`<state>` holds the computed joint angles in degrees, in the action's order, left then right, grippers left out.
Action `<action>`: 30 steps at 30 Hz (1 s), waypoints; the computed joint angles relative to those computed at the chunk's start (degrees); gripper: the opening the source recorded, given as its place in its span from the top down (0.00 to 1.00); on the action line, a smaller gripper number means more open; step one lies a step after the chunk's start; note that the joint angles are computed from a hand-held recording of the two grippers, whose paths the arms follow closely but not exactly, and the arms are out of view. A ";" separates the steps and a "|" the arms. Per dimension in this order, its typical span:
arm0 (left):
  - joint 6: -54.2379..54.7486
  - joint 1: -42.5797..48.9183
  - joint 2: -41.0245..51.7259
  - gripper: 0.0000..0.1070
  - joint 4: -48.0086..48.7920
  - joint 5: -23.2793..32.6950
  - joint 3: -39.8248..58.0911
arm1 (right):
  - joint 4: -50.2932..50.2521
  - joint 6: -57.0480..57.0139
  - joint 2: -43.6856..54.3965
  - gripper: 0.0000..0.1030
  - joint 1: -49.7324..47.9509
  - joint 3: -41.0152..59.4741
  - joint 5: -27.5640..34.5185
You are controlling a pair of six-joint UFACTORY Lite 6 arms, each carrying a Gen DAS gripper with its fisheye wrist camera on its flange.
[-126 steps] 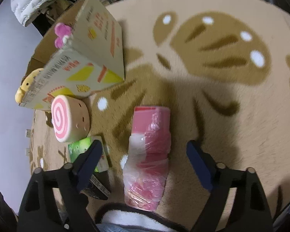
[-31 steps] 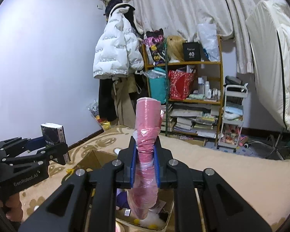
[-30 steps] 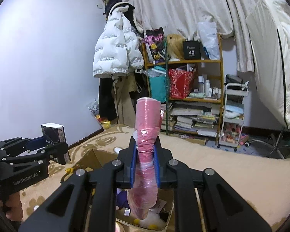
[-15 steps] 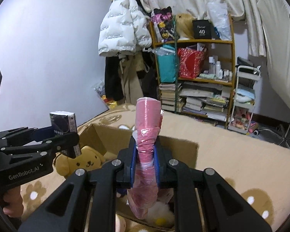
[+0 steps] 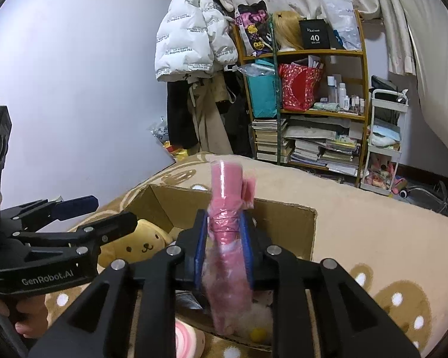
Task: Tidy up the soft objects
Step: 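Carry the Face pack into the box with the left tool while the right drops the pink roll in, then withdraw both open tools from the box toward the remaining items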
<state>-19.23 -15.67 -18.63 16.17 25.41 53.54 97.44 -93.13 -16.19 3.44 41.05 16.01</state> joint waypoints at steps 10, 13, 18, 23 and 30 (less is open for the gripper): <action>-0.59 -1.09 -2.51 0.27 2.10 6.10 1.36 | -15.44 16.61 -4.50 0.34 -3.45 -0.03 3.39; -0.85 -1.36 -4.64 0.24 2.37 7.89 0.86 | -24.09 25.56 -7.03 0.22 -3.50 -0.19 3.50; 0.50 -1.34 -8.78 0.16 0.94 11.26 0.16 | -38.30 40.07 -13.67 0.02 -2.69 -2.12 3.84; 3.07 0.15 -13.04 0.12 -2.68 14.47 -0.59 | -51.27 54.02 -20.33 0.00 -2.97 -3.49 7.46; 7.70 2.64 -19.89 0.07 -7.48 20.09 -1.21 | -64.49 66.53 -30.04 0.00 -3.65 -5.22 13.83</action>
